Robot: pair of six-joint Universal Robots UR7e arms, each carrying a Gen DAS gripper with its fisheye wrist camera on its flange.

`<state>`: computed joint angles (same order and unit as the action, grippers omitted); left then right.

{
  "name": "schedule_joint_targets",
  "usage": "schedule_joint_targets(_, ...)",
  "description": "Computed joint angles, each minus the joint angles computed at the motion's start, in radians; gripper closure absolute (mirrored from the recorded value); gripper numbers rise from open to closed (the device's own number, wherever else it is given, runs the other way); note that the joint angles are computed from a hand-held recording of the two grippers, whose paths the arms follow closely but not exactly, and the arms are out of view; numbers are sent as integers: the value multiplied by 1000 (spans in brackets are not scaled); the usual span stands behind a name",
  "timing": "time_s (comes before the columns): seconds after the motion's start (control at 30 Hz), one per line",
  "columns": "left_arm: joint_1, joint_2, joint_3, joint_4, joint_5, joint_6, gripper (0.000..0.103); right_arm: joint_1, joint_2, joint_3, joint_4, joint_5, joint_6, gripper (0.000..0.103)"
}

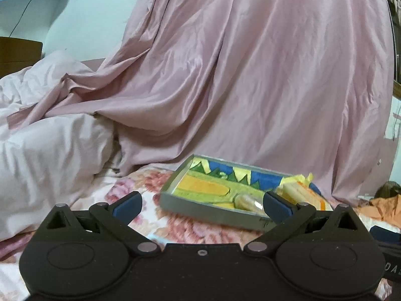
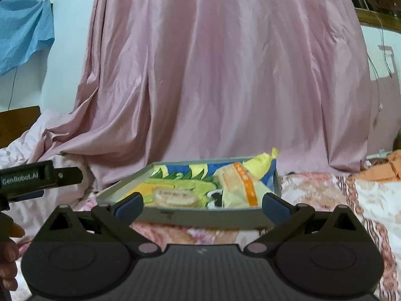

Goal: Organize snacks
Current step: 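Open both tools and withdraw them from the tray, then grasp the yellow biscuit packet with the right tool while the left tool grasps another wafer-stick bag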

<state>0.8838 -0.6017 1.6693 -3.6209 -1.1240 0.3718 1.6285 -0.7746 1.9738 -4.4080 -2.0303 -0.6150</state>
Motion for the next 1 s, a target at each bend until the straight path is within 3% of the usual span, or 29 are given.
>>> schedule_joint_targets(0.43, 41, -142, 207, 28, 32, 14, 1, 103, 64, 54, 24, -171, 39, 0)
schedule_joint_targets(0.57, 60, -170, 238, 59, 56, 0, 1, 128, 74, 48, 131, -260, 83, 0)
schedule_joint_targets(0.67, 75, -187, 250, 94, 65, -20, 1, 130, 58, 52, 271, -291, 146, 0)
schedule_joint_targets(1.0, 110, -205, 232, 256, 70, -51, 1, 129, 50, 19, 534, -392, 272, 0)
